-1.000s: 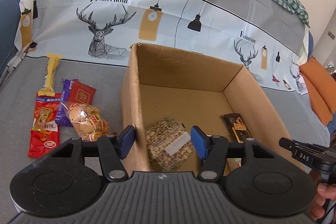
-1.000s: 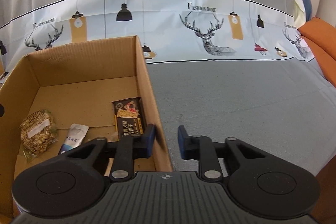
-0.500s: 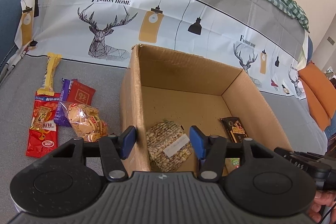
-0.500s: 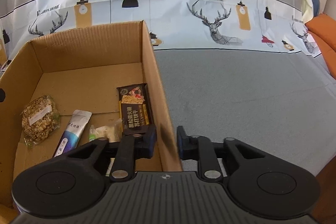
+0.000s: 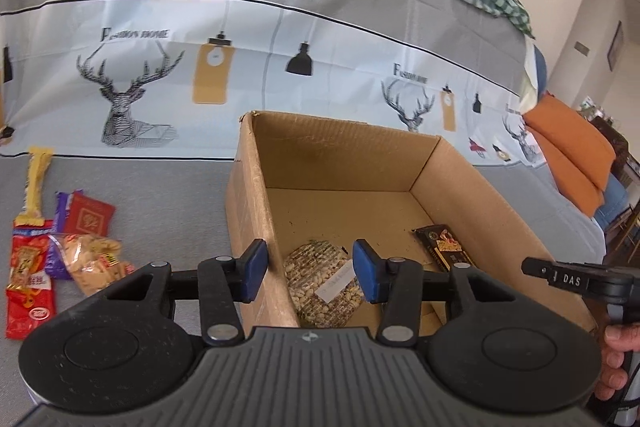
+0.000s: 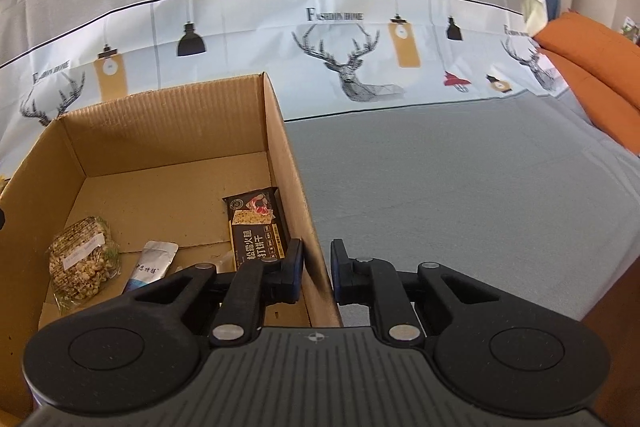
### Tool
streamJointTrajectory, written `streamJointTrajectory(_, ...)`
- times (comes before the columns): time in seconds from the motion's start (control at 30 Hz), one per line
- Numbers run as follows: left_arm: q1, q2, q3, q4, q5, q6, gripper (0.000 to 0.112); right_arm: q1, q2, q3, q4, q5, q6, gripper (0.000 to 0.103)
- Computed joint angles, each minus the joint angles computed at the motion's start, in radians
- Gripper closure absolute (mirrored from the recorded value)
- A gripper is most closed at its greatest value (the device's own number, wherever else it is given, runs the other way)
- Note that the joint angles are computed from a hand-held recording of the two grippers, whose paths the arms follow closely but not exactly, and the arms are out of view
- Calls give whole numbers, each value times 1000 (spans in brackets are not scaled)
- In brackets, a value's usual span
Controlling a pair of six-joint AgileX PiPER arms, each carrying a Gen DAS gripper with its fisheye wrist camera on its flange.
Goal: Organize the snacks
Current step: 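Move both open tools away from the box back to the snack pile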
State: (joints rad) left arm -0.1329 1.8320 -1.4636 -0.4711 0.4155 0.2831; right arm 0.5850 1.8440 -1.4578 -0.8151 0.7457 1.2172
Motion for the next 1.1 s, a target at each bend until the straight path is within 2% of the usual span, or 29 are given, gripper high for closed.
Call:
streamJointTrajectory(0.13,-45,4,2,102,-19,-17,54,-37,-8,28,50,-16,-12,87)
streamJointTrajectory(0.2,-47,-9,24,83,-36,30,53,-38,-6,28,55,-15,-11,86)
streamJointTrajectory(0.27,-36,-30,52,18,-51,106,52,-11,-9,23,-20,3,45,84)
streamJointTrajectory(0.37,-11,-69,100,-99,-65,237,52,24,-15,17,-96,11,106,66)
streamJointTrajectory(0.5,29,-134,166,-256,-63,436,52,77,-17,0,-208,4,172,63)
streamJointTrajectory(0.6,31,-226,271,-381,-146,658,54,131,-15,-10,-304,3,242,61)
streamJointTrajectory(0.67,45,-278,327,-492,-160,812,62,166,-13,-22,-359,-5,283,60)
streamJointTrajectory(0.73,73,-311,350,-499,-127,831,70,204,-4,-44,-402,-10,317,60)
streamJointTrajectory(0.77,100,-318,346,-500,-80,825,79,220,2,-54,-420,-18,332,60)
streamJointTrajectory(0.83,170,-322,319,-500,38,811,87,249,17,-79,-433,-33,350,60)
streamJointTrajectory(0.97,307,-314,273,-537,179,813,89,301,69,-160,-426,-63,331,60)
streamJointTrajectory(1.03,370,-295,269,-566,195,835,89,321,103,-213,-412,-76,310,60)
streamJointTrajectory(1.1,424,-280,315,-640,151,915,89,337,145,-274,-376,-85,273,60)
